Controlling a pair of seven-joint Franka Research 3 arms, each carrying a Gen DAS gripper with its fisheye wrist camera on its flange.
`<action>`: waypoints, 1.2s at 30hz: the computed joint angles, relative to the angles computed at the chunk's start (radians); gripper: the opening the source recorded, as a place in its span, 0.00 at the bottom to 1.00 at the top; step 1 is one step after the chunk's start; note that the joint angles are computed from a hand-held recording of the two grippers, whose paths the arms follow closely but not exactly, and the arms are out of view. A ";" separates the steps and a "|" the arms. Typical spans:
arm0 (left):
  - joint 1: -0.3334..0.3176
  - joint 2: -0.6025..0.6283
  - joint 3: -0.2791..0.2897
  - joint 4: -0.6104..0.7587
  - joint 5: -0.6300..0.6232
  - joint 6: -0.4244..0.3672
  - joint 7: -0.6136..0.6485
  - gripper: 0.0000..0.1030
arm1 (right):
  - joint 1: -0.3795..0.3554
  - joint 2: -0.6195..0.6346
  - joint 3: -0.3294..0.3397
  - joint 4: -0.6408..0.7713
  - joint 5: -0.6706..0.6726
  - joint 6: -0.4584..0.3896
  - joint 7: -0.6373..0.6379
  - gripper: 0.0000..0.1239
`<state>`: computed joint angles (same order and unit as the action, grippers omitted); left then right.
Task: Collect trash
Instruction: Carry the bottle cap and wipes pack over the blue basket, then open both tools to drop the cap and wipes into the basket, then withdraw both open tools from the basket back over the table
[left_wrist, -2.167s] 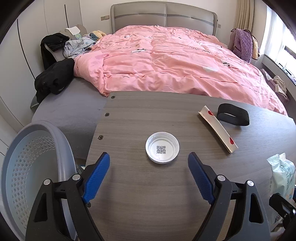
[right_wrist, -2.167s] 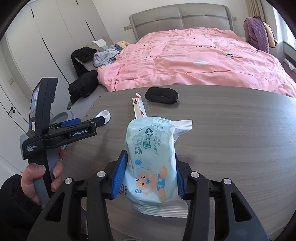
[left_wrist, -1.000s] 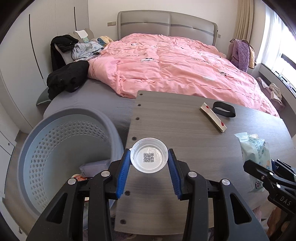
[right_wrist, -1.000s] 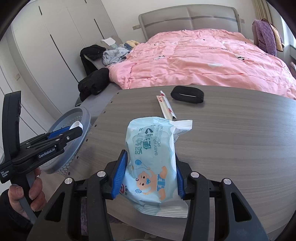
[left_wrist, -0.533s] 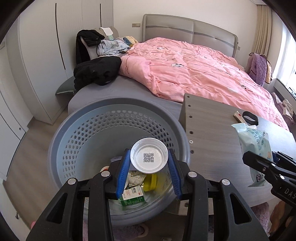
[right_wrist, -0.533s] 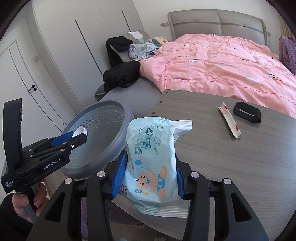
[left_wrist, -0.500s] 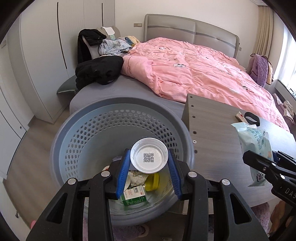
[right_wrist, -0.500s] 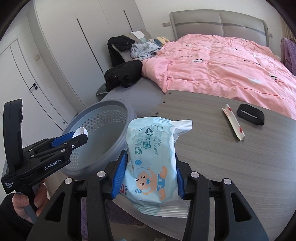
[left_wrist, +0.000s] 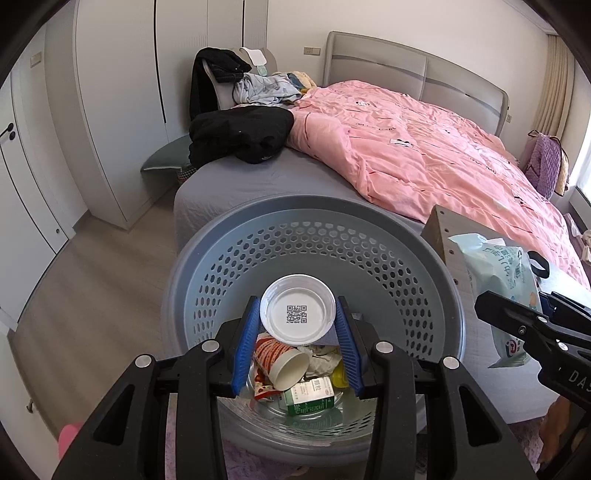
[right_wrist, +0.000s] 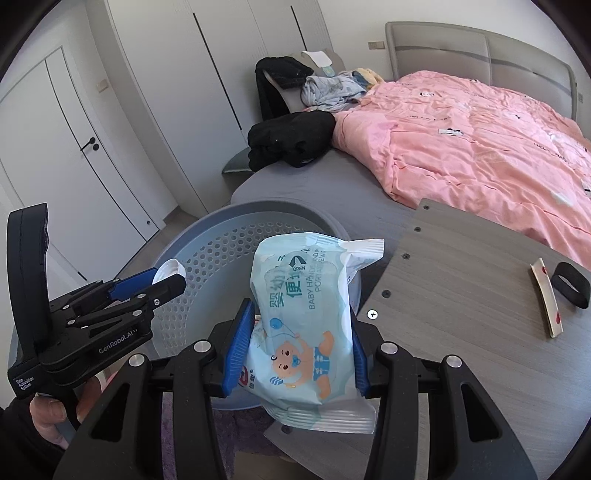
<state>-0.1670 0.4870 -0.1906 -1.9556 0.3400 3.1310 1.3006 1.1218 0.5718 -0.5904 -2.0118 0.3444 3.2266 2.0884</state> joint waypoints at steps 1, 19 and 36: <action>0.001 0.005 0.003 0.007 0.000 -0.003 -0.001 0.38 | -0.025 0.005 0.024 0.019 -0.007 -0.010 -0.010 0.37; 0.019 0.096 -0.009 0.127 -0.024 -0.049 0.016 0.38 | -0.279 0.096 0.238 0.242 -0.204 -0.116 0.042 0.38; -0.036 0.063 0.073 0.084 0.012 -0.016 -0.065 0.63 | -0.233 0.083 0.198 0.211 -0.208 -0.081 0.075 0.57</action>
